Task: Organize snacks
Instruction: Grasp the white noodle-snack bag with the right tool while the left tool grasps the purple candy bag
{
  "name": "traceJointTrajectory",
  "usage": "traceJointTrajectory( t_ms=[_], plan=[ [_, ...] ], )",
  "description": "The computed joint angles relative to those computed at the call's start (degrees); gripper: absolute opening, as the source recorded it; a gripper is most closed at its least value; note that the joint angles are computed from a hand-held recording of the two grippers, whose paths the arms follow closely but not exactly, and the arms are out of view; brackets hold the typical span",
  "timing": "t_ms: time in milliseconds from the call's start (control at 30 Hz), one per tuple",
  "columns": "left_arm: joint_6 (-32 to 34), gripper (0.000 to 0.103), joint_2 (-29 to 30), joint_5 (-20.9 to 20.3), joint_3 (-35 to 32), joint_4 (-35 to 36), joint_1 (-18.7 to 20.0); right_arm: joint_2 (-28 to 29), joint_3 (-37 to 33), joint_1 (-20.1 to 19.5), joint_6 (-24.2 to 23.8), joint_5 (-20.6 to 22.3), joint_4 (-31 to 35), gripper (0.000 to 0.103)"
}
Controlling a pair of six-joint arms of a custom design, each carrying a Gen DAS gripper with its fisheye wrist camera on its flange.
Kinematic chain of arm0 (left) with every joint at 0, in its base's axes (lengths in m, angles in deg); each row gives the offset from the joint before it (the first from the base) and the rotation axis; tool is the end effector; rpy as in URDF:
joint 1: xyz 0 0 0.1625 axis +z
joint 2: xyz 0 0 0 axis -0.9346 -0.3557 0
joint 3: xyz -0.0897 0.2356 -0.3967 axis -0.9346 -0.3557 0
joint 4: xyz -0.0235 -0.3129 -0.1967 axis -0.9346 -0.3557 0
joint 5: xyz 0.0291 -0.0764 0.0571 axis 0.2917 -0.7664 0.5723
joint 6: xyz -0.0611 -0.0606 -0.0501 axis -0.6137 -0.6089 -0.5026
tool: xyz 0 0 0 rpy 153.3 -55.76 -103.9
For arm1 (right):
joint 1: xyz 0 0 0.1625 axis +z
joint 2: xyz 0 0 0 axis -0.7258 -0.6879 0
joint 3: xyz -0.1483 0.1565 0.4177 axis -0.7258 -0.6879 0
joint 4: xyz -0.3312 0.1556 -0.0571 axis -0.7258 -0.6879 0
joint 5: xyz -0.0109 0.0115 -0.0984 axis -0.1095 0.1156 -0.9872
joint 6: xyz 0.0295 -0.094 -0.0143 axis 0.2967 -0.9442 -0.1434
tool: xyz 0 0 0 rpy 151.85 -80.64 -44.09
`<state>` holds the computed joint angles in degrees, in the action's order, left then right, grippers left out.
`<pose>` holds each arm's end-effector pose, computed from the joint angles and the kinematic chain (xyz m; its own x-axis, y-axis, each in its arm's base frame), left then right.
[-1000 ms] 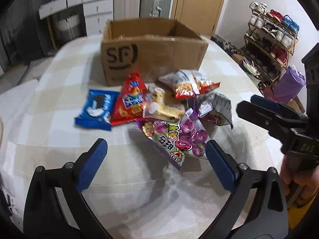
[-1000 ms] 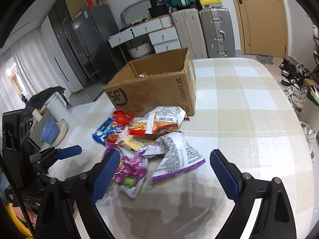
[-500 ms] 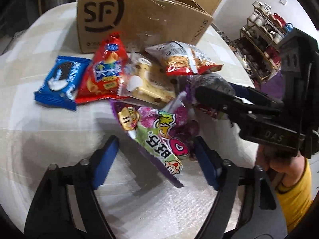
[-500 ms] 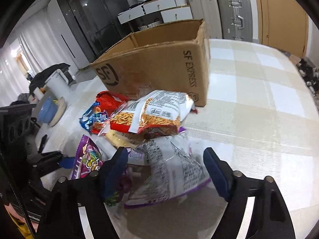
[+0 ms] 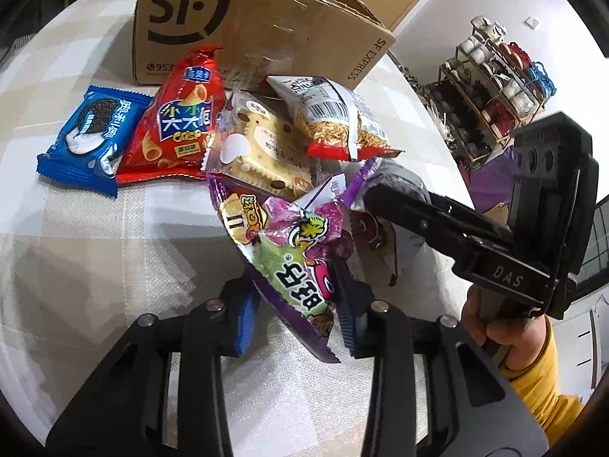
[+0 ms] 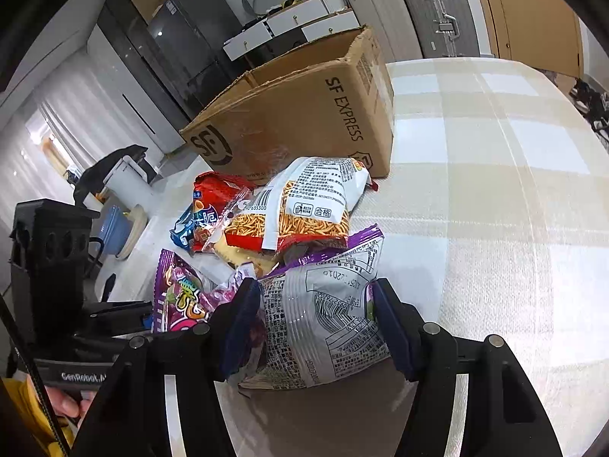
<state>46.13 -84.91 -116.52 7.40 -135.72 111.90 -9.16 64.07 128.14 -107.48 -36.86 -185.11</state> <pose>-0.3700 -0.5498 -0.0421 -0.8028 0.5626 -0.1973 0.5760 0.8173 -0.0133 0.0495 -0.4466 0.3095 -0.9325 0.0759 0.3531 -0.2016 0.7018 -0.6832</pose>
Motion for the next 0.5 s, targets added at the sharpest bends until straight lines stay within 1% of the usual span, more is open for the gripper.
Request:
traceJointTrajectory(
  t_ms=[133,200,300,500],
  plan=[
    [0.21,0.031,-0.54,2.09,0.15,-0.40,0.42,-0.64,0.90,-0.73,1.04,1.28,-0.76,0.062],
    [0.62,0.031,-1.75,2.43,1.46,-1.04,0.74,-0.94,1.47,-0.85,1.47,2.04,-1.61,0.062],
    [0.74,0.031,-2.23,2.38,2.04,-2.06,0.40,-1.39,2.41,-0.98,2.24,3.39,-2.71,0.062],
    [1.04,0.031,-5.33,3.10,5.09,-4.74,-0.41,-2.34,4.83,-0.89,4.32,5.72,-5.76,0.061]
  ],
)
